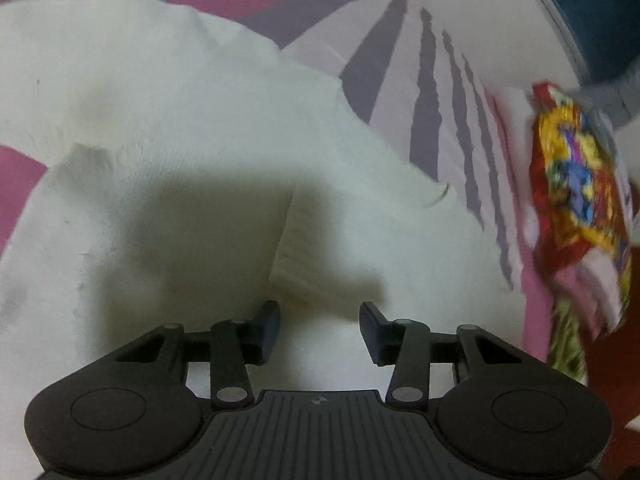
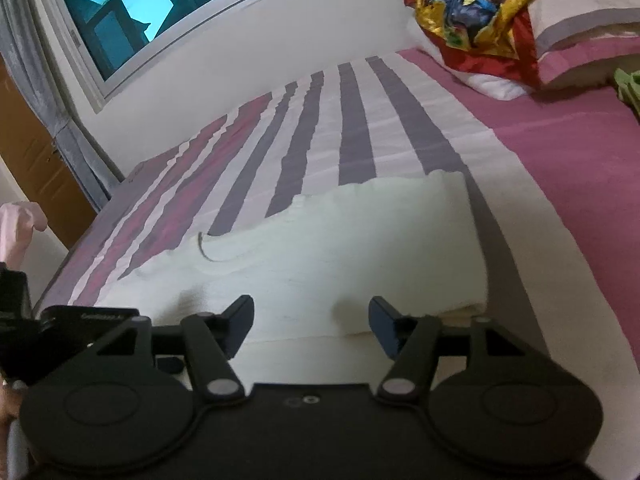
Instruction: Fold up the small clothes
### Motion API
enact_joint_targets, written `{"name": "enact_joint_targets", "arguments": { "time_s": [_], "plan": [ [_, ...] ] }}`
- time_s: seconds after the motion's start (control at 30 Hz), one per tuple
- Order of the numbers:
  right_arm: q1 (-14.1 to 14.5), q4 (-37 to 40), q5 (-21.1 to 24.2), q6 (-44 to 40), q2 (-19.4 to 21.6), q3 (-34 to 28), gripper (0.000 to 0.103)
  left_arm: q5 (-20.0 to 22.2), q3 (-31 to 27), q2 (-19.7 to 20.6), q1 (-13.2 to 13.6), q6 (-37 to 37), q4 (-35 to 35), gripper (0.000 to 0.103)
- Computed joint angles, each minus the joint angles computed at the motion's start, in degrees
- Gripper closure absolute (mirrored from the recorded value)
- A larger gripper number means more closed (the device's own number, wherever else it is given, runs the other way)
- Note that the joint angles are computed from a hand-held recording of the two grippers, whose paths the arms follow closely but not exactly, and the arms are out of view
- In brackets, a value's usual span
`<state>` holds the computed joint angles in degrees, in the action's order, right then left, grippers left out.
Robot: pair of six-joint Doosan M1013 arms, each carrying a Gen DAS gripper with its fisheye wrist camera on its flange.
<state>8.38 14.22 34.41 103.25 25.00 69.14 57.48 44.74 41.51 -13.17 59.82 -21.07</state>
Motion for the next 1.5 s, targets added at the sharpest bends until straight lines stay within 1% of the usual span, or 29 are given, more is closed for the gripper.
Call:
{"name": "enact_joint_targets", "arguments": {
  "time_s": [0.07, 0.13, 0.23, 0.27, 0.3, 0.33, 0.37, 0.4, 0.53, 0.7, 0.8, 0.87, 0.93, 0.97, 1.0, 1.03, 1.07, 1.17, 1.2, 1.23, 1.27, 1.3, 1.33, 1.37, 1.4, 1.43, 1.47, 1.5],
  "plan": [
    [-0.21, 0.73, -0.98, -0.81, -0.25, 0.71, 0.040, -2.18, 0.81, 0.12, 0.23, -1.46, -2.37, 0.058],
    [-0.36, 1.06, -1.41, -1.20, -0.41, 1.23, 0.039, -5.02, 2.04, -0.02, 0.18, -3.34, -3.18, 0.058],
    [-0.45, 1.28, -1.67, -1.20, -0.68, 1.83, 0.039, -7.39, 2.28, 0.25, -0.21, -5.47, -2.31, 0.058],
    [-0.53, 1.39, -1.67, -1.11, -0.70, 1.97, 0.039, -8.37, 2.53, 0.14, -0.45, -6.19, -1.48, 0.060],
    [-0.58, 1.24, -1.89, -0.84, -0.78, 2.20, 0.039, -8.96, 2.65, 0.01, -0.66, -6.85, -0.41, 0.070],
    [-0.58, 0.72, -2.21, -0.34, -0.86, 2.41, 0.039, -8.93, 2.31, 0.10, -1.00, -7.61, 1.54, 0.100],
    [-0.58, 0.26, -2.38, 0.04, -0.89, 2.51, 0.039, -8.73, 2.30, -0.06, -1.00, -7.58, 2.47, 0.100],
    [-0.59, 0.06, -2.44, 0.21, -0.89, 2.55, 0.039, -9.39, 2.43, -0.19, -1.04, -7.99, 3.14, 0.100],
    [-0.27, -2.67, -4.06, 2.56, -1.19, 3.10, 0.039, -13.29, 3.68, -1.57, -1.09, -7.37, 5.90, 0.100],
    [0.18, -7.47, -4.59, 6.57, -0.33, 1.78, 0.039, -18.50, 5.13, -3.59, 0.13, -6.82, 8.10, 0.100],
    [0.38, -8.13, -4.22, 7.16, 0.66, 0.30, 0.039, -20.53, 6.46, -4.87, 1.02, -7.04, 12.00, 0.100],
    [0.58, -8.14, -3.29, 6.48, 1.64, -1.06, 0.039, -20.48, 7.44, -5.49, 1.67, -9.02, 15.33, 0.100],
    [0.91, -9.37, -1.87, 6.96, 2.81, -2.59, 0.039, -19.09, 8.04, -5.54, 2.23, -9.02, 16.33, 0.100],
    [1.09, -9.90, -1.10, 7.04, 3.46, -3.42, 0.039, -17.90, 8.10, -5.33, 2.54, -8.30, 15.87, 0.100],
    [1.30, -10.76, -0.09, 7.51, 4.18, -4.39, 0.039, -15.68, 7.24, -4.55, 2.88, -5.42, 13.77, 0.100],
    [1.53, -11.74, 1.12, 8.29, 4.89, -5.40, 0.039, -13.26, 6.21, -3.74, 2.96, -4.38, 13.87, 0.100],
    [1.75, -12.51, 2.09, 8.82, 5.50, -6.24, 0.040, -12.26, 5.95, -3.40, 2.73, -5.80, 16.15, 0.099],
    [2.71, -17.03, 5.95, 9.83, 7.25, -8.68, 0.042, -12.86, 7.06, -3.68, 3.19, -6.31, 15.17, 0.099],
    [3.10, -18.82, 8.88, 9.13, 8.17, -10.15, 0.042, -12.04, 6.78, -3.75, 3.27, -6.71, 15.09, 0.096],
    [3.36, -19.78, 10.97, 8.08, 8.81, -11.19, 0.042, -10.91, 6.45, -3.89, 3.28, -7.23, 15.65, 0.083],
    [3.59, -20.60, 12.09, 6.95, 9.17, -11.83, 0.042, -10.57, 6.62, -4.28, 3.26, -7.27, 15.95, 0.062],
    [3.85, -21.53, 12.62, 6.43, 9.22, -12.11, 0.042, -11.24, 7.57, -5.05, 3.36, -6.18, 15.07, 0.049],
    [3.99, -21.60, 12.72, 6.45, 8.98, -12.12, 0.042, -12.13, 8.64, -6.06, 3.39, -5.78, 15.46, 0.021],
    [4.05, -20.84, 11.46, 6.41, 8.28, -11.36, 0.042, -13.08, 11.21, -7.52, 2.72, -7.58, 18.85, 0.000],
    [4.20, -20.45, 9.77, 5.80, 7.56, -10.45, 0.041, -13.89, 12.68, -8.78, 2.19, -10.61, 24.15, 0.000],
    [4.68, -21.72, 8.77, 5.39, 7.16, -9.95, 0.040, -15.25, 14.07, -9.78, 2.06, -11.35, 26.87, 0.000],
    [5.45, -23.76, 8.74, 4.55, 7.12, -9.96, 0.039, -15.57, 14.92, -10.47, 2.39, -10.07, 26.63, 0.000],
    [5.96, -24.25, 9.60, 3.02, 7.43, -10.55, 0.039, -14.12, 14.96, -10.76, 2.85, -9.18, 26.03, 0.000]
  ]
}}
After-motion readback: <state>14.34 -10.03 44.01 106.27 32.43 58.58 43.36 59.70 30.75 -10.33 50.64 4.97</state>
